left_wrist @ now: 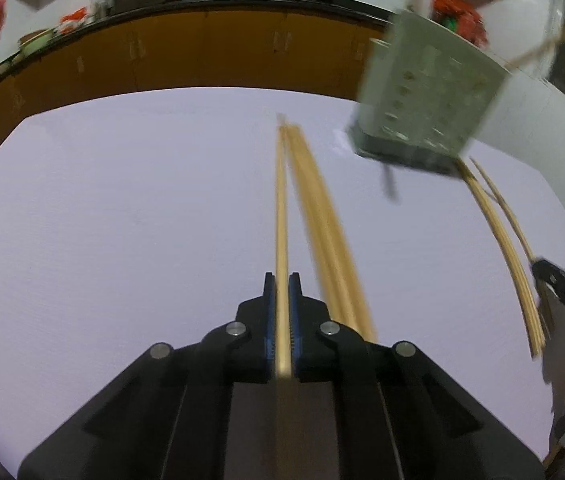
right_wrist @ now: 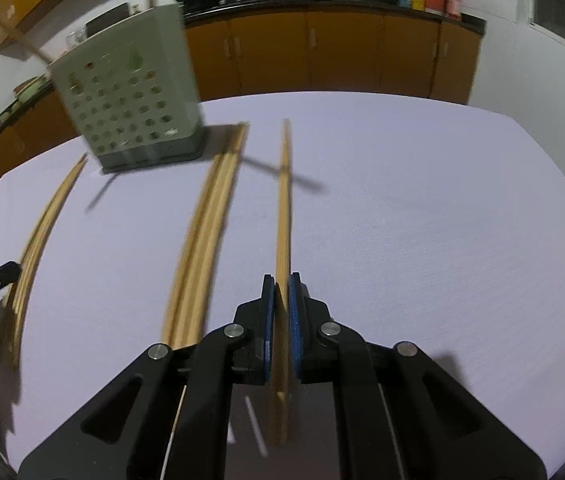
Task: Organize utensils
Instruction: 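Grasp another chopstick with the left tool while the right tool grasps one too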
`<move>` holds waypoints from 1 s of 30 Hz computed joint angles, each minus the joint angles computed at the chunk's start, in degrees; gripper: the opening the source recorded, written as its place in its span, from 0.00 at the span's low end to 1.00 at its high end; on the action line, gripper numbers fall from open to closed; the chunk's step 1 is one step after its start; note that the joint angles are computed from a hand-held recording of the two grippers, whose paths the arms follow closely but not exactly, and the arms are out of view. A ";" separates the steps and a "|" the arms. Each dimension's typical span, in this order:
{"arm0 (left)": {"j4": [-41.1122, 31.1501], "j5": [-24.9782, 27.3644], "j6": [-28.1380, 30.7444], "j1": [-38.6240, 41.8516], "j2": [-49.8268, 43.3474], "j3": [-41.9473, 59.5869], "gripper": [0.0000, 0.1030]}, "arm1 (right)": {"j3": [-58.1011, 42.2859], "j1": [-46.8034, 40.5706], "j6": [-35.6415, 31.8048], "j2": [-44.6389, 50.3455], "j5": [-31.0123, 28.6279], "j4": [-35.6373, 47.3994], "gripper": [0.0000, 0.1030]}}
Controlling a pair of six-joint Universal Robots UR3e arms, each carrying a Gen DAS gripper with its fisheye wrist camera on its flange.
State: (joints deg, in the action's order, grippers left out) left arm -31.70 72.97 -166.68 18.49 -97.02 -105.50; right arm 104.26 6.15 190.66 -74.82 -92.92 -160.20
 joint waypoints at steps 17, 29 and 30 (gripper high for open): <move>-0.02 -3.51 0.14 5.22 0.41 -0.76 0.09 | 1.62 -1.41 -0.26 -0.23 -0.51 -2.12 0.09; 0.32 -3.41 0.07 5.08 0.17 -0.77 0.09 | 1.47 -1.30 -0.15 -0.15 -0.55 -2.01 0.09; 0.34 -3.40 0.09 5.09 0.17 -0.79 0.09 | 1.15 -1.17 -0.06 0.08 -0.65 -1.91 0.09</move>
